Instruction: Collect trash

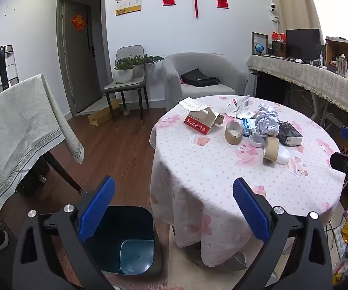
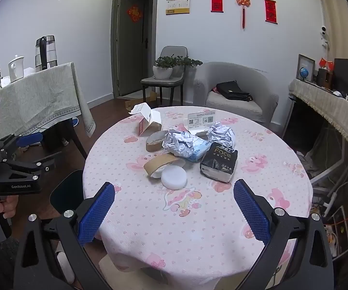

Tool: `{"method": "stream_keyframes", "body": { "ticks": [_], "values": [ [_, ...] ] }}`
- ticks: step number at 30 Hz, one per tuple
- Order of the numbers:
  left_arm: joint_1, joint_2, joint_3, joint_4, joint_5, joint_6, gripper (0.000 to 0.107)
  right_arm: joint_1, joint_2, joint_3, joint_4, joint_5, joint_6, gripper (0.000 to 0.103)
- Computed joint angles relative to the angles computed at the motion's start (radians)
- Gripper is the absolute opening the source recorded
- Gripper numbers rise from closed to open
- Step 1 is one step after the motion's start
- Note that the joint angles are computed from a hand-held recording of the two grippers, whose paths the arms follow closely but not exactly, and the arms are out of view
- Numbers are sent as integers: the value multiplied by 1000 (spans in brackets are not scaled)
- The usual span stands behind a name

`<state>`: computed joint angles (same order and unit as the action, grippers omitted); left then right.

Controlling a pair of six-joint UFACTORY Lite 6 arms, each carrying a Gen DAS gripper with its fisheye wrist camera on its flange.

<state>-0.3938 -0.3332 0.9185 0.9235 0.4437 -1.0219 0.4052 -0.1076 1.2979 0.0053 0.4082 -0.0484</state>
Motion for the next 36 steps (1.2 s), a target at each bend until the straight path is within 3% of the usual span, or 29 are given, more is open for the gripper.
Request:
{"method": "stream_keyframes", "body": {
  "ticks": [36],
  "values": [
    [-7, -13, -7, 8, 2, -20, 100, -22, 5, 0, 61, -8, -59, 100]
  ]
}}
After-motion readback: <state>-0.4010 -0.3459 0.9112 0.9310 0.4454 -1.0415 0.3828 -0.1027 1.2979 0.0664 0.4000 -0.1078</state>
